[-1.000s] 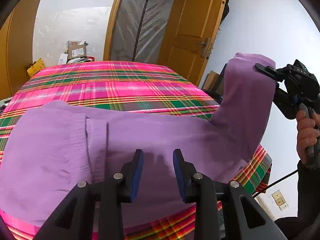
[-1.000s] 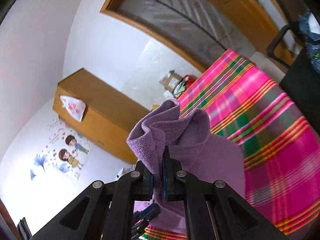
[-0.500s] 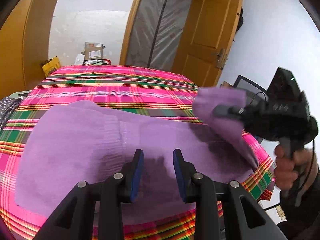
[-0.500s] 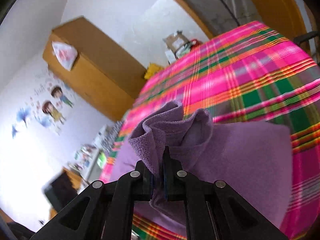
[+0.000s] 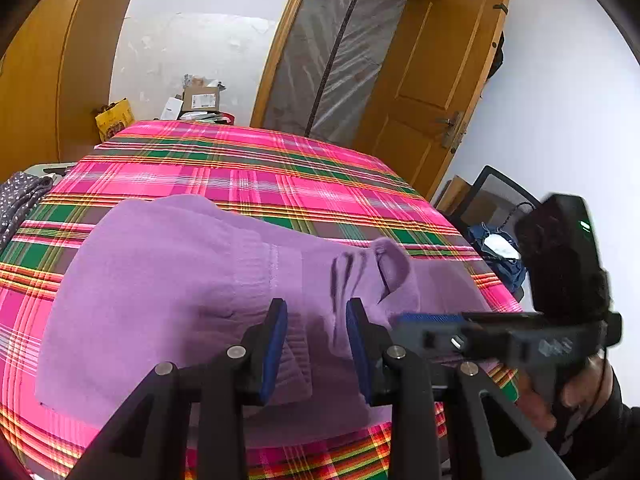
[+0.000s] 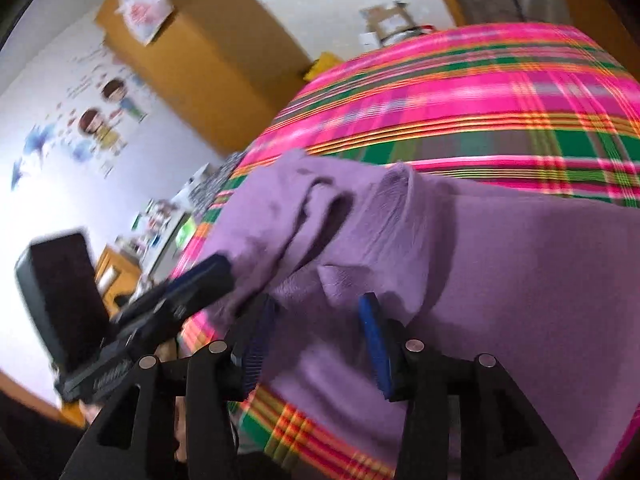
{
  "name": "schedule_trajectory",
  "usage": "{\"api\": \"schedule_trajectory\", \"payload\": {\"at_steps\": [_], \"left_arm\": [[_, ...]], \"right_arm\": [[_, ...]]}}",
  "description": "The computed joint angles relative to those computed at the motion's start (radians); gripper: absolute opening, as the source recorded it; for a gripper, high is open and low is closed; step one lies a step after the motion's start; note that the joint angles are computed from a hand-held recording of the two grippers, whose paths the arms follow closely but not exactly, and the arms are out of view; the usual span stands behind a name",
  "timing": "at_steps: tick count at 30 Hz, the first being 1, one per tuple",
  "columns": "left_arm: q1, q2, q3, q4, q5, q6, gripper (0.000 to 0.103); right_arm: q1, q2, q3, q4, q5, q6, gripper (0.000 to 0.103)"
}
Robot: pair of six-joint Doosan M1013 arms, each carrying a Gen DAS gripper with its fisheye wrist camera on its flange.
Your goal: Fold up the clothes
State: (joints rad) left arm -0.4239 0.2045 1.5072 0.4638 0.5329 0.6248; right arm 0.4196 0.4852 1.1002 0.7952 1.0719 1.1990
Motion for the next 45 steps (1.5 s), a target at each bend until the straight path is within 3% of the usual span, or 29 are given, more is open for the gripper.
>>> {"api": "schedule_trajectory", "payload": {"at_steps": [3,6,13,27,30,33,37,45], "left_arm": [[0.004,0.000,0.000,-0.012,-0.003,-0.001,0.031],[0.010,0.005,-0.007,-0.072,-0.008,0.048,0.031],[0.015,0.060,-0.076,-0.343,0.009,0.396,0.031],[0.019,0.170,-0.235,-0.420,0.202,0.677,0.031],[0.011,0.176,-0.237,-0.398,0.238,0.690,0.031],[0.005,0.169,-0.223,-0.376,0.224,0.685,0.031],[0.010,0.162,-0.211,-0.345,0.213,0.627,0.003],[0.038,0.092,-0.113,-0.493,0.061,0.661,0.002]], "right_arm": [[-0.011,-0.030,0.041,0.051,-0.002,-0.080,0.046],[-0.028,-0.063,0.087,0.073,-0.055,-0.115,0.046],[-0.062,-0.089,0.127,-0.010,-0.142,-0.021,0.046],[-0.094,-0.076,0.140,0.032,-0.109,-0.020,0.046],[-0.095,-0.074,0.139,0.040,-0.103,-0.021,0.046],[-0.097,-0.071,0.140,0.049,-0.097,-0.022,0.046],[-0.098,-0.072,0.143,0.055,-0.096,-0.022,0.046],[-0.099,-0.073,0.143,0.057,-0.093,-0.015,0.046]]}}
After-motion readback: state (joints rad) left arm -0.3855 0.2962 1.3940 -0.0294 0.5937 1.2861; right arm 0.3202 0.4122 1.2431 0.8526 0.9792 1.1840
